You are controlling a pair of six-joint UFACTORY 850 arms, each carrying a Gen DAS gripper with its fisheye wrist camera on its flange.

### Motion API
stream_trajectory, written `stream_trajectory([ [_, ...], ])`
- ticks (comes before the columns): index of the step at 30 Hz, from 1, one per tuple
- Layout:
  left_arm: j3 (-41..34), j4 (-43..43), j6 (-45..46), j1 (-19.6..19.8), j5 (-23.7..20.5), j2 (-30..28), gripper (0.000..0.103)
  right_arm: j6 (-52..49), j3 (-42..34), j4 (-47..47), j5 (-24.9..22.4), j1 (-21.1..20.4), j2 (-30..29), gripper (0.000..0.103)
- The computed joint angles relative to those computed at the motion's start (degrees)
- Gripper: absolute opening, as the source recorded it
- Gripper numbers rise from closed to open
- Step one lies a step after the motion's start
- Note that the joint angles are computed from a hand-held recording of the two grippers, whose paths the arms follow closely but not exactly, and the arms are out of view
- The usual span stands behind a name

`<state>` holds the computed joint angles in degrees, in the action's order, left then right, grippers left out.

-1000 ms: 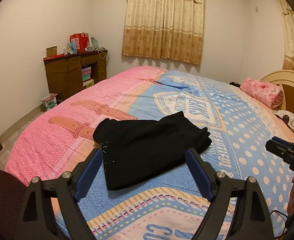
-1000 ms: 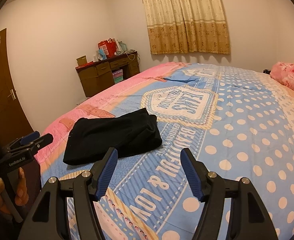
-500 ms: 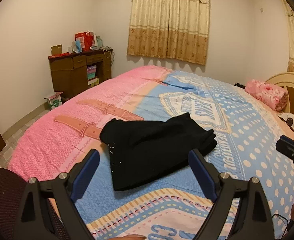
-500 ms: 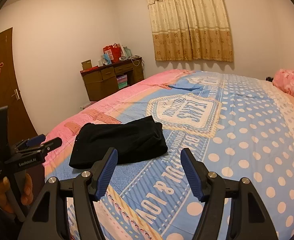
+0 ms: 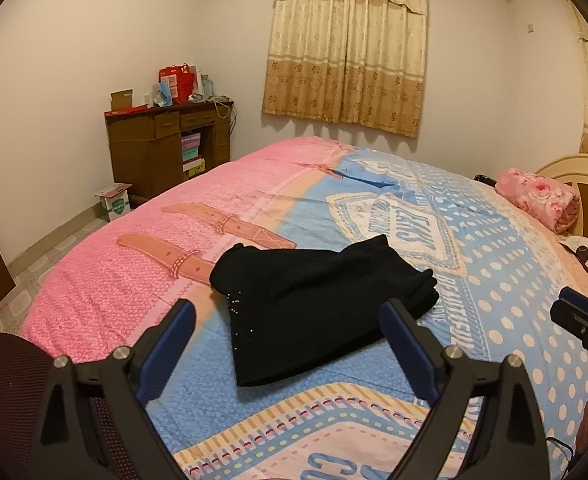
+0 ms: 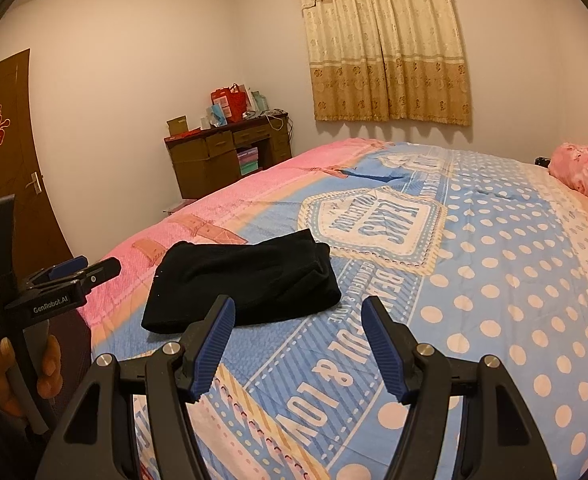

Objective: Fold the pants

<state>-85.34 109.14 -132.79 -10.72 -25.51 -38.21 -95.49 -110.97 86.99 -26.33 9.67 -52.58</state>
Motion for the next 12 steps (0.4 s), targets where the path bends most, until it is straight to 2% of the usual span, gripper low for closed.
stream_trajectory([
  [4,-0.08,-1.43,0.97,0.06,-0.13,-0.19,0.102,-0.04,0.24,-0.24,-0.20,-0.04,0.10,0.067],
  [12,0.23,-0.65,0.26,-0.08,-1.16,-0.29,0.102,-0.52,0.92,0.05,-0.28,-0.17,0.48,0.067],
])
